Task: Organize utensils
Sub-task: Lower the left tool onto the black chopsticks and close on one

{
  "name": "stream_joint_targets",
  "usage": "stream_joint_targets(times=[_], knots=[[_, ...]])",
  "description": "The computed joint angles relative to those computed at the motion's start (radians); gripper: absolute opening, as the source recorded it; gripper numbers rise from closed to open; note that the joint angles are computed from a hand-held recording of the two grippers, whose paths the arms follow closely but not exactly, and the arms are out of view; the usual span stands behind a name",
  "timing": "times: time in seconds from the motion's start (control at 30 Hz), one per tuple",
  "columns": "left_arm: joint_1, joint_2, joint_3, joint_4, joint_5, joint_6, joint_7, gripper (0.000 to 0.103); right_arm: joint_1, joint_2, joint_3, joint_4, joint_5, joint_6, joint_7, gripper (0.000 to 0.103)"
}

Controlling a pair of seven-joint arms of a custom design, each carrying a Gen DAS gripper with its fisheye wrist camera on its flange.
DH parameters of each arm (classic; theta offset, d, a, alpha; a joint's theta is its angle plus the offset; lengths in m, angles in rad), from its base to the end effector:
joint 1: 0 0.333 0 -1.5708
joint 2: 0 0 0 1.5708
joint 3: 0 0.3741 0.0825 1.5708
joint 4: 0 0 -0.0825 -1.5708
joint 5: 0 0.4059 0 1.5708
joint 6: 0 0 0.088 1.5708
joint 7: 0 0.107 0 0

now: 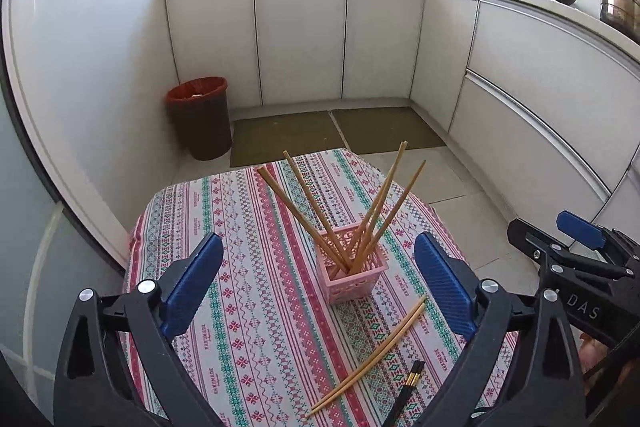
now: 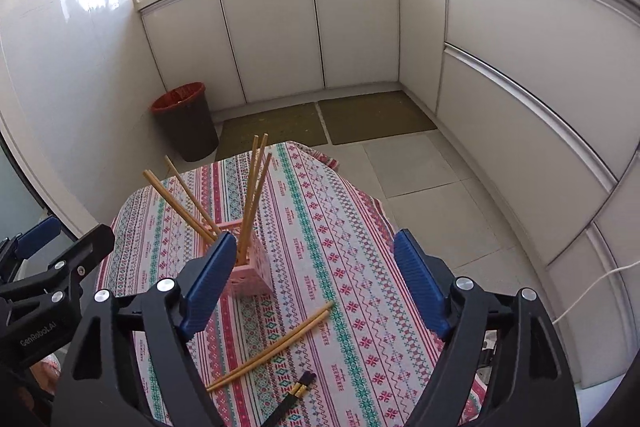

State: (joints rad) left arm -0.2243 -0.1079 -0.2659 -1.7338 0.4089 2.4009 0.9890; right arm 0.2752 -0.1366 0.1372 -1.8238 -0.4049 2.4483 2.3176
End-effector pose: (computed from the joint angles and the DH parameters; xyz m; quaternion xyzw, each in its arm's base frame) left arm 0.5175 -0.2855 0.7572 -0.6064 0.6776 -0.3071 0.2809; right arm 0.5302 0.2390 0.7321 -0.6068 0.6828 -0.2555 0.3167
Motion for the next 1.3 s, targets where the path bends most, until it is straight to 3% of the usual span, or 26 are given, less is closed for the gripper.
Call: stream_joint_targets(times=[0.4,0.57,0.73,0.8,0.9,0.97,1.03,1.17,1.3], knots=[[-0.055,0.01,-0.023,-0.018,-0.075,-0.182,0.099,0.096,-0.034,-0.173,0.019,-0.232,0.016,-0.065,-0.033,0.087],[-0.086,0.052,-0.02,-0.02,-0.213,-0.291,0.2,0.096,-0.041,-0.238,0.017,-0.354,0.043,-0.09,-0.076,0.087],[-0.1,0.131,-0.009,0.001,-0.4,-0.389,0.295,0.096,-0.031,-0.273,-0.019,-0.449,0.152,-0.118,-0.176,0.087],[-0.1,0.151,-0.007,0.003,-0.437,-0.395,0.31,0.094,-0.041,-0.276,-0.019,-0.468,0.174,-0.122,-0.18,0.087],[-0.104,0.184,-0.007,0.017,-0.459,-0.403,0.318,0.076,-0.046,-0.286,-0.022,-0.483,0.197,-0.097,-0.198,0.087],[-0.106,0.208,-0.009,0.033,-0.494,-0.419,0.335,0.057,-0.05,-0.291,-0.018,-0.492,0.205,-0.088,-0.206,0.087],[-0.112,0.234,-0.011,0.05,-0.502,-0.428,0.335,0.046,-0.054,-0.285,-0.013,-0.49,0.209,-0.091,-0.211,0.087],[-0.126,0.284,-0.007,0.085,-0.466,-0.436,0.303,0.031,-0.057,-0.28,-0.012,-0.492,0.218,-0.081,-0.22,0.087],[-0.141,0.33,-0.005,0.126,-0.427,-0.46,0.285,0.025,-0.061,-0.274,-0.011,-0.49,0.22,-0.089,-0.224,0.087]])
